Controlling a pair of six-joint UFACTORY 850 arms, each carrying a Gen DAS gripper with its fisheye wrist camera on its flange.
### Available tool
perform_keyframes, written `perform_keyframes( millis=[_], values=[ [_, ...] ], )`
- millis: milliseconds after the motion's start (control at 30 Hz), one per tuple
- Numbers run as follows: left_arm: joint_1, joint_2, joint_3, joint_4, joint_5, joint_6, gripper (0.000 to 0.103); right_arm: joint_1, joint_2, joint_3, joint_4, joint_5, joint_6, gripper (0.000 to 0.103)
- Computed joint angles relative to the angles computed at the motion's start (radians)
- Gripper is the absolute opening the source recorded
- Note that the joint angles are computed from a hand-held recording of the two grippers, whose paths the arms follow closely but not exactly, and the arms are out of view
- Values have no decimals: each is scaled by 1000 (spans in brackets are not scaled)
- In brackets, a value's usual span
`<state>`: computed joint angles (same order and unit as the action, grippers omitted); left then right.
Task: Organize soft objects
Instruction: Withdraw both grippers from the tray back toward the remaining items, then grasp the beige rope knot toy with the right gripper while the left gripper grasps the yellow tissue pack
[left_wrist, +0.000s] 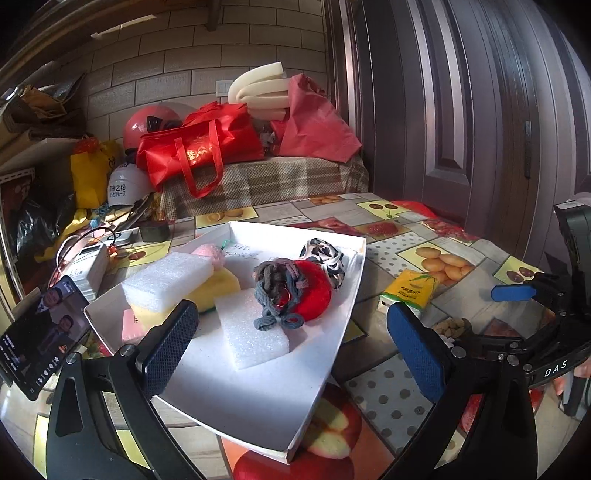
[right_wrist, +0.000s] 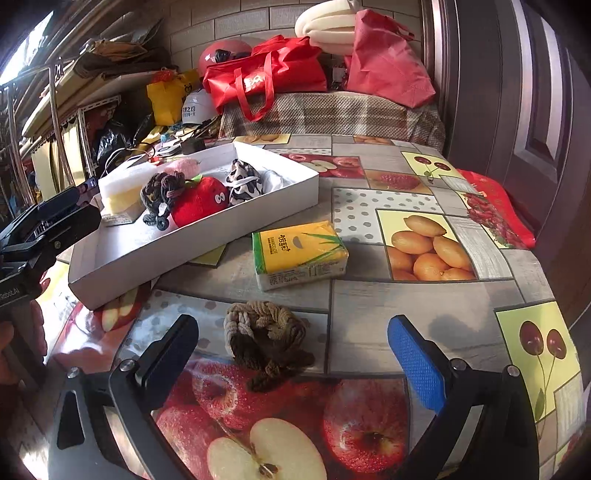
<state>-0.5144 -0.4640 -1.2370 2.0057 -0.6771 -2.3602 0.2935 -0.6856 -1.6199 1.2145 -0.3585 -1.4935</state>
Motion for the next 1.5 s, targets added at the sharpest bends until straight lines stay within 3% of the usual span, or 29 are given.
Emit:
perform_keyframes(
  millis=[100, 167, 233, 267, 333, 433, 633, 833, 1000, 1167, 1233, 1333, 1500],
  values=[
    [-20, -28, -49, -51, 42, 92, 103, 20, -22, -31, -243, 3, 198, 102],
    [-25, -46, -82, -102, 65, 148, 103, 37, -40, -58, -390, 2, 319, 96],
    [-29, -59, -103, -146, 77, 191, 103, 47, -65, -95, -490, -23, 401, 76],
    [-31, -65, -114, -173, 75, 223, 103, 46, -76, -114, -489, -49, 404, 73],
    [-30, -70, -123, -192, 81, 245, 103, 41, -85, -129, -453, -72, 379, 56],
    [-24, -75, -131, -215, 95, 260, 103, 30, -83, -127, -387, -100, 325, 43],
    [-22, -97, -166, -302, 121, 369, 103, -7, -63, -100, -257, -116, 228, 39],
    [-22, -138, -233, -414, 181, 545, 103, -62, -107, -174, -336, -86, 419, 39],
    [-11, -183, -309, -499, 266, 641, 103, -130, -158, -241, -205, -206, 486, 39],
    [15, -276, -467, -735, 359, 899, 103, -136, -154, -231, -152, -225, 448, 39],
    [21, -326, -549, -804, 358, 989, 103, -142, -162, -242, -147, -248, 454, 39],
    [28, -421, -710, -1041, 315, 1261, 103, -150, -173, -254, -132, -276, 462, 39],
    [35, -571, -966, -1348, 189, 1657, 103, -155, -180, -261, -110, -312, 451, 39]
  ],
)
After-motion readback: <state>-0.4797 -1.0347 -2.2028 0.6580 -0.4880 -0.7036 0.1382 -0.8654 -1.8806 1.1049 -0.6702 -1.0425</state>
